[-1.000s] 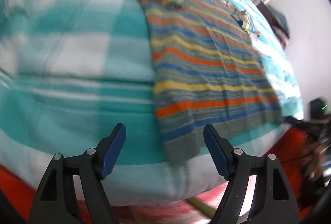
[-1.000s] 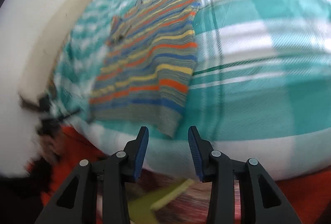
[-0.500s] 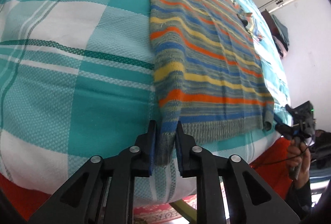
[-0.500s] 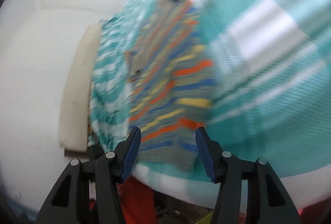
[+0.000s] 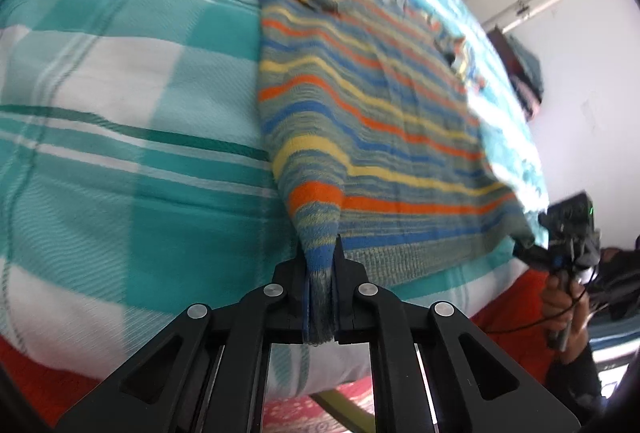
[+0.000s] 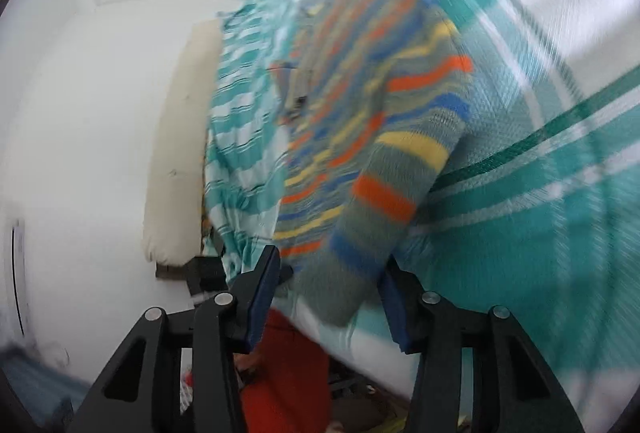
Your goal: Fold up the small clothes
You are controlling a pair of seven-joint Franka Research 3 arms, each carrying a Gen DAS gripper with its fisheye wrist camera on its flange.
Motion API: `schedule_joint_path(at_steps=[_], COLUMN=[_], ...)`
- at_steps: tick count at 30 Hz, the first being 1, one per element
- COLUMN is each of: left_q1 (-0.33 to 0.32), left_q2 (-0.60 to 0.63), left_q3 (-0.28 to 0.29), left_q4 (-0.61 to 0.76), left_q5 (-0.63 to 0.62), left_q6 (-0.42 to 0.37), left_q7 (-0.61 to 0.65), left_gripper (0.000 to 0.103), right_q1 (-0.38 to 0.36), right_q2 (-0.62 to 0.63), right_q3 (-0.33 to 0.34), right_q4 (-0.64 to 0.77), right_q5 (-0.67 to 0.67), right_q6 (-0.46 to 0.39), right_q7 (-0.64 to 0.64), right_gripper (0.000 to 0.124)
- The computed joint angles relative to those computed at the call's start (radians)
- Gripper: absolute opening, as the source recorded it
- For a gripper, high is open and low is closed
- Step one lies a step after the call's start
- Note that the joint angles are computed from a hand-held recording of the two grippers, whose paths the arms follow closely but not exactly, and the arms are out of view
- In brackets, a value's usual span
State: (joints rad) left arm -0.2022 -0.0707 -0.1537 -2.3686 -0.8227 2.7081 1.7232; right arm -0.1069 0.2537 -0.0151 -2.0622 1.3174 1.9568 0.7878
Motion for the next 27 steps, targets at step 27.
schedule_joint_path(at_steps=[27], left_q1=[0.027], left_q2=[0.062], left_q3=[-0.048], left_q4=[0.099], left_q5=[0.661], left_q6=[-0.228], left_q7=[-0.439], left_gripper=[0.023], right_q1=[0.083], right_q2=[-0.112], right_q3=[-0.041], right_q4=[-0.101], right_q5=[-0.609], right_q6=[0.388], right_q7=[0.325], right_gripper=[0.006])
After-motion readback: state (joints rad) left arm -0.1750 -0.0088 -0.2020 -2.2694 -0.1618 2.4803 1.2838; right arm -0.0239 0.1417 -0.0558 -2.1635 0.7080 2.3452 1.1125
